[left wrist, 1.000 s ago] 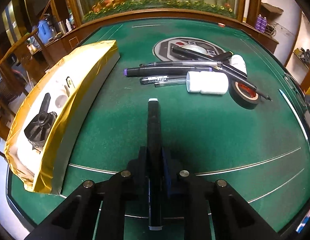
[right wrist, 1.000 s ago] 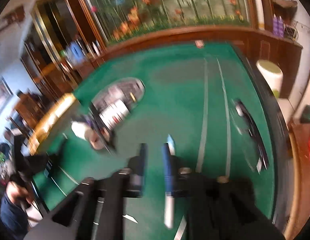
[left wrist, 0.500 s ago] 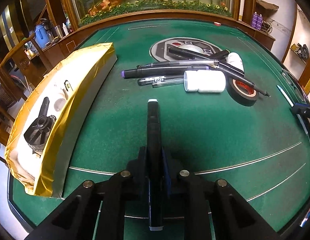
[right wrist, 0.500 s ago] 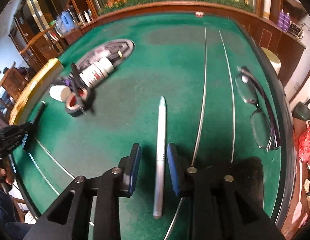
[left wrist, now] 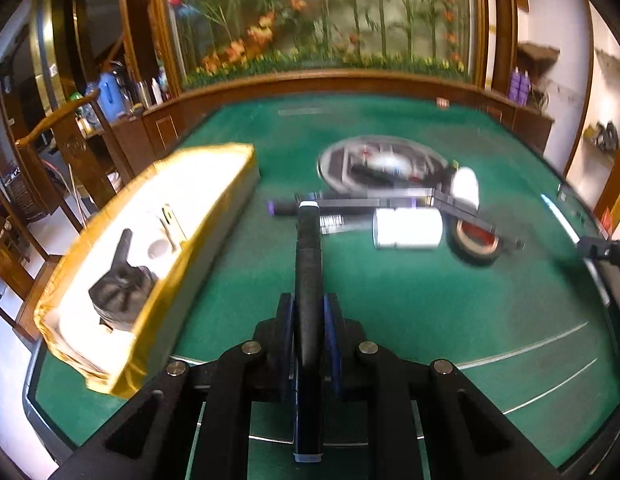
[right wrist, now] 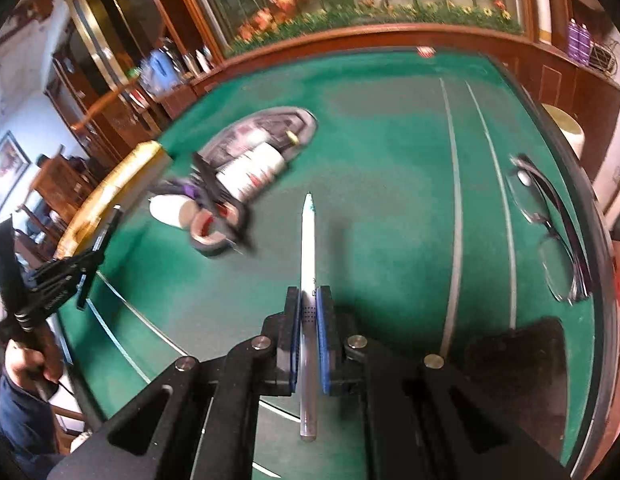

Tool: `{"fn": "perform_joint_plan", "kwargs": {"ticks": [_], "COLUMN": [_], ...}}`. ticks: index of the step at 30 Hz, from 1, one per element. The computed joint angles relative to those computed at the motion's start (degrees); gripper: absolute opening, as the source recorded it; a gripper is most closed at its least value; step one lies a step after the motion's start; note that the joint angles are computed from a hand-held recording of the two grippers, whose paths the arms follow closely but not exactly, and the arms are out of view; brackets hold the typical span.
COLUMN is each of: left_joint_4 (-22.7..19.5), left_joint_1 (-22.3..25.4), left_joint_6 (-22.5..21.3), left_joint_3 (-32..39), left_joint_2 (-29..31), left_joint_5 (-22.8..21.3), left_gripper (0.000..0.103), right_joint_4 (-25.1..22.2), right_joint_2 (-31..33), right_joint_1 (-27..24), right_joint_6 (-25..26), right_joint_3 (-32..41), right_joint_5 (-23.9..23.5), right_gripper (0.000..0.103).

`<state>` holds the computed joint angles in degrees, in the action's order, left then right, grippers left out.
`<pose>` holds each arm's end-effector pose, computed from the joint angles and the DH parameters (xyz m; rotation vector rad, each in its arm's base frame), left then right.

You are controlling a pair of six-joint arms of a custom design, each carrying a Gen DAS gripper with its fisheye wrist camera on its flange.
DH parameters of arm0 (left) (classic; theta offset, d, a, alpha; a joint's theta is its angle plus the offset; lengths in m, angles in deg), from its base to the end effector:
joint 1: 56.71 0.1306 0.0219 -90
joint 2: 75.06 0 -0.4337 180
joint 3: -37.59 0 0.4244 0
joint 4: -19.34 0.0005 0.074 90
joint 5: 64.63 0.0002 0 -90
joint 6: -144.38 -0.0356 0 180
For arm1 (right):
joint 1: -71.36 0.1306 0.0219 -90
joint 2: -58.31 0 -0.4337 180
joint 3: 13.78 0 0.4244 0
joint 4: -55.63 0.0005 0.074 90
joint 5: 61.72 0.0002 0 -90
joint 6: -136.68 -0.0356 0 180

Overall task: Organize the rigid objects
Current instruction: 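Grasp the white pen with the right tool, then release the black marker in the tray with the left tool while the right tool releases the white pen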

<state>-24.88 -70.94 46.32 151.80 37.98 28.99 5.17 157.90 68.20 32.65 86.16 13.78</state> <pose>0.6738 -0.1737 0.4635 0.4804 2.2735 -0.1276 0.5875 -0.0240 0.4775 0.2537 2.4336 0.3935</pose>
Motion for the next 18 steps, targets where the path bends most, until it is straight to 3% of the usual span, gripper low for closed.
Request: {"fn": "perform_joint_plan", "kwargs": {"ticks": [4, 7, 18], "left_joint_4": [1.2, 1.3, 2.5], "left_joint_1": [1.0, 2.0, 7.5], "left_joint_6": [1.4, 2.1, 6.1], "left_joint_3": [-0.1, 0.2, 2.1], "left_joint_2": [-1.0, -1.3, -0.8], "left_joint_5": [0.5, 0.3, 0.6], "left_gripper": [0.015, 0.015, 0.015], "right_joint_4": [4.8, 5.1, -0.7], "right_joint_2": [0.2, 2.0, 12.9], "right_joint_1": [2.3, 5.0, 12.7], "right_joint_6": [-0.7, 0.3, 1.9], "right_joint_3": [1.4, 4.3, 21.6], "right_joint_5": [-4.6, -6.3, -11.5], "right_gripper": [0.007, 0.007, 0.007]}}
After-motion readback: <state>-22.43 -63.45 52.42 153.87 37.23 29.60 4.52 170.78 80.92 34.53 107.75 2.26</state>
